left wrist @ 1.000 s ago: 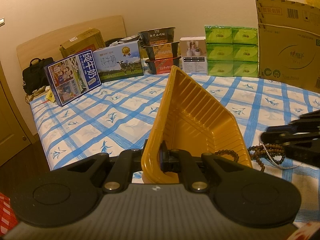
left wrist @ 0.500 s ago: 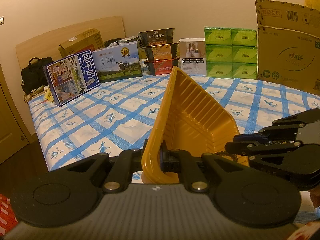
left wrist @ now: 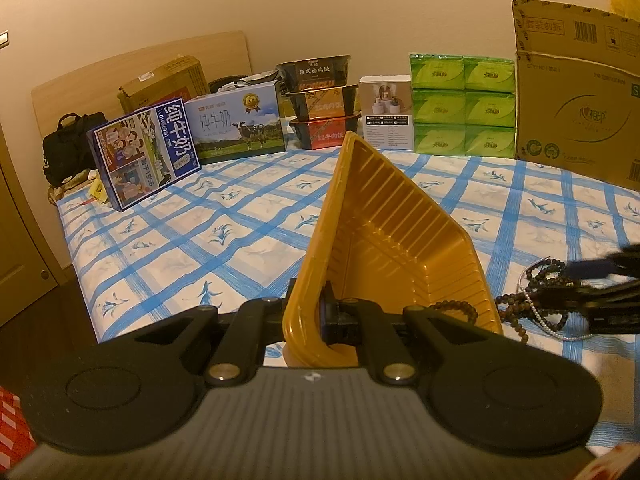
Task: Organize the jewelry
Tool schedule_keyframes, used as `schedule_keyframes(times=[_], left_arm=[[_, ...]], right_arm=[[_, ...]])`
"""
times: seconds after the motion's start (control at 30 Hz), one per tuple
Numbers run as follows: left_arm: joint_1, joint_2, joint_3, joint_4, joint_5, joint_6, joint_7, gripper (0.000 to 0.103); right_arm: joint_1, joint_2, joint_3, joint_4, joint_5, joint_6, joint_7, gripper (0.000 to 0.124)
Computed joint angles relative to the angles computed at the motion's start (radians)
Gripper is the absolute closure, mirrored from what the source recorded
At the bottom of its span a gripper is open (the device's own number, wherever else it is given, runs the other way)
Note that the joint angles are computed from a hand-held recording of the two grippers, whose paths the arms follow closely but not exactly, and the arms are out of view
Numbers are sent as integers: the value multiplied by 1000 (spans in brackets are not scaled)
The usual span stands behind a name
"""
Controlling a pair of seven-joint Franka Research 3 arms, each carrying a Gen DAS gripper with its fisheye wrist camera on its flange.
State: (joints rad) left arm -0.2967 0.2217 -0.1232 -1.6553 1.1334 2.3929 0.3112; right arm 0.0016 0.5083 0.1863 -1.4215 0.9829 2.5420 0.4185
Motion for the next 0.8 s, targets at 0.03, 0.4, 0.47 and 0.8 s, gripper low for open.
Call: schedule_keyframes(times=[0.03,0.4,0.47,0.8], left_arm=[[1,-1,0,-2,0,2,-1,96],[3,-3,1,-10,4,2,1,96],[3,-2,0,-9,3,0,5,96],[7,-11,-1,-22,1,-2,-2,96]], right_arm=[[-4,-8,-12,-18,-4,17,13,68],[-55,-32,-67,-104,-90,126,132,68],[-60,-24,-62,-96,-98,129,132,68],[-19,48,-97,-23,-253,124,285,89]])
